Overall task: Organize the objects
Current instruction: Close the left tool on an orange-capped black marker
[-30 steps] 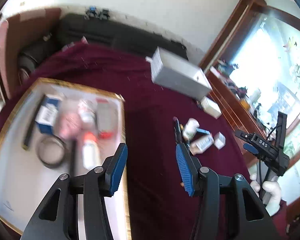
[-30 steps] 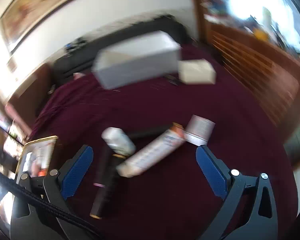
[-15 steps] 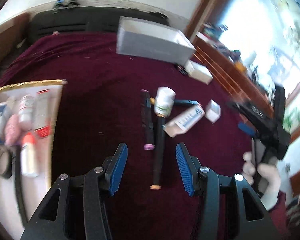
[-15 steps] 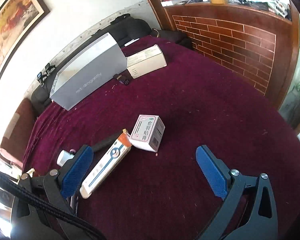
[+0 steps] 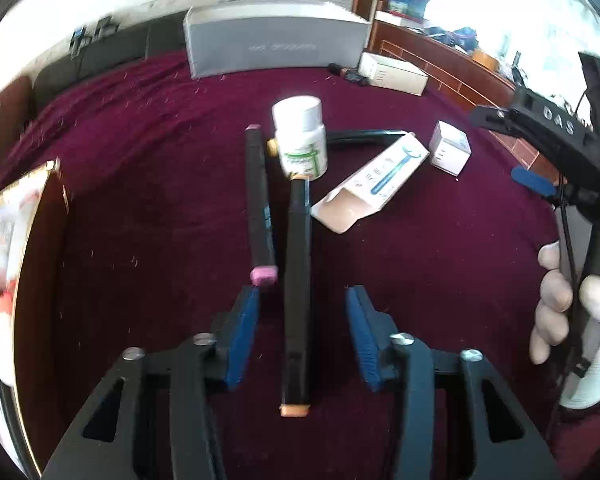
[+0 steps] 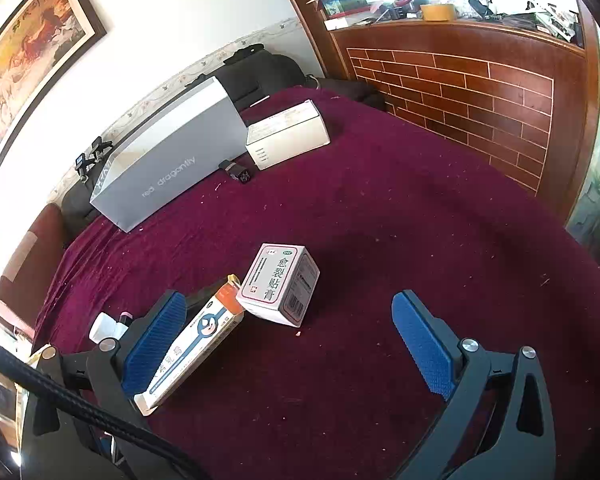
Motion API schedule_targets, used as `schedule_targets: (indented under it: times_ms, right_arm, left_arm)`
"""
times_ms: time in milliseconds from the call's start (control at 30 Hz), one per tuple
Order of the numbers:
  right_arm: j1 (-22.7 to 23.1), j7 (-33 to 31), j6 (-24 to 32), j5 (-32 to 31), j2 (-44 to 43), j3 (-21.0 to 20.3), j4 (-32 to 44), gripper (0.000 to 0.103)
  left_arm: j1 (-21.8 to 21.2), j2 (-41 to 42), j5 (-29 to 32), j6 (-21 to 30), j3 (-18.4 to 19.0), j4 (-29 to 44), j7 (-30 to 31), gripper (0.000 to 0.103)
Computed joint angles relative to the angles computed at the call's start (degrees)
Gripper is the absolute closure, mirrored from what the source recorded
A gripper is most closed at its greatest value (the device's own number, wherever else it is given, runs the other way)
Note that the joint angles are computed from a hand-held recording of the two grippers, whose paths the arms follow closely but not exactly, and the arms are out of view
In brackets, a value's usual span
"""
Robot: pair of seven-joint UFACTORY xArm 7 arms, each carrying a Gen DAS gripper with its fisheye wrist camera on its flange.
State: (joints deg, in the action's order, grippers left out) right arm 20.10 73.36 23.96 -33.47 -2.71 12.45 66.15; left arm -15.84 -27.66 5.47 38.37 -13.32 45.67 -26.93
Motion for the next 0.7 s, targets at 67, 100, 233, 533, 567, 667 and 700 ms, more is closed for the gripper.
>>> schedule_targets:
  times_ms: [67,100,233,533,567,667,700]
  right_arm:
    - [-0.09,-0.16,-0.16,0.93,-0.06,-0.19,-0.28,0.000]
    - [-0.16,-0.27,-0.27,1.56,-0.07,-0.30,-0.42,0.000]
    - [-0.33,-0.84,-0.30,3.39,-0.04,-0.49,-0.70,0.000]
    - [-0.29,0.10,1.46,1.77,0.12,-0.24,-0.16,0.000]
    - [-0.30,0.17,1.62,1.57,0.22,-0.27,-0.03,0.000]
    - [-0.27,0.62,2.45,0.76,0.31,-0.31,0.19,0.000]
    - [-0.25,1.06,3.11,0.13,0.33,-0.28,0.38,0.000]
  left_arm:
    - [-0.45,0.09,-0.34,0.11,0.24,0.05,0.38,0.092]
    - [-1.17,-0.32,-1.64,0.16,1.09,-0.25,1.23,0.092]
    - [-2.68,-4.88,-5.38,2.90,2.79,-2.85,3.27,0.092]
    - [-0.40,-4.04,-4.13,2.09,-0.20,-2.43,1.91,0.086]
    - [-0.07,-3.29,-3.14,1.38,-0.74,-2.11,1.50,0.081]
    - [1.03,-1.93,0.89,-0.22,-2.81,-1.69,-0.39,0.076]
    - [0.75,-1.99,1.23,-0.53,-2.72,-1.88,-0.60,0.076]
